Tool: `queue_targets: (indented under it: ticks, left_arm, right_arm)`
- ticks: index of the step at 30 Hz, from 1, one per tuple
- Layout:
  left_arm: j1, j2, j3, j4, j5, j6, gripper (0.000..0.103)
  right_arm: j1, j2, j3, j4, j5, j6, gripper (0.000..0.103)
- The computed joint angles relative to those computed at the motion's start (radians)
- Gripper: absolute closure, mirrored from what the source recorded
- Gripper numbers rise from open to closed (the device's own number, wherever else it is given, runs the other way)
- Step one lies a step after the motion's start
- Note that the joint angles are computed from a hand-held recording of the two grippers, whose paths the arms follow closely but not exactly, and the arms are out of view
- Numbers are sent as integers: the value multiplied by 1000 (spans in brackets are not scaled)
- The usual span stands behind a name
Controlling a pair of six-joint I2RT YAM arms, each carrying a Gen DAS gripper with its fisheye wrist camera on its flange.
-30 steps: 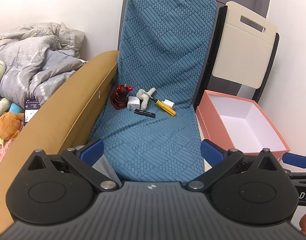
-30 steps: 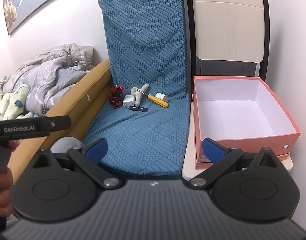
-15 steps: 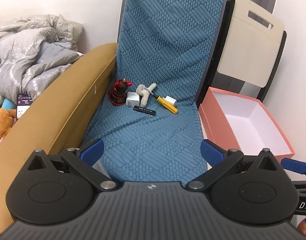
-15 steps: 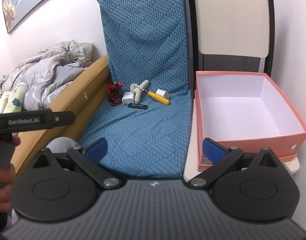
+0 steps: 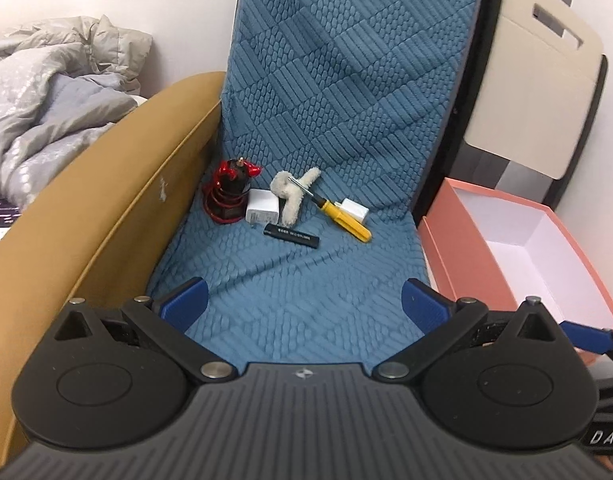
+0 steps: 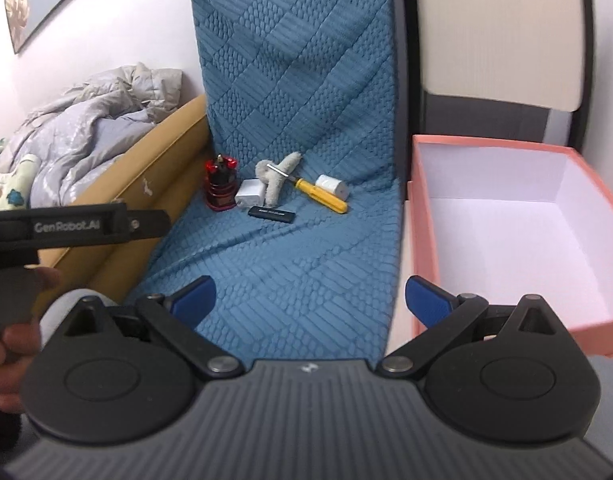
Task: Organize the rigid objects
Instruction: 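Grasp the red figurine with the left tool while the right tool grasps the yellow screwdriver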
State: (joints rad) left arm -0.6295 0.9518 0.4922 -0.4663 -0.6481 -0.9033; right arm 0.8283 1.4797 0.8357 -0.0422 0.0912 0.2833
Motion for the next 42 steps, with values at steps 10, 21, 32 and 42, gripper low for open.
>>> queue_targets:
  ticks: [10,21,32,42]
  left_arm:
    - [374,393,-50,611,206,344,0]
    - [580,776,60,957,275,557,0]
    - [654,1010,227,1066,240,691,2]
    - [656,1175,405,1021,176,782,6]
  right_arm:
    - [-49,366,233,101,-94,-102,28]
    - [-67,706,595,91,-51,-241,35]
    - [-84,1018,1050,-73,-55,-332,35]
    - [-108,1324,1549,-280,-56,-443,40]
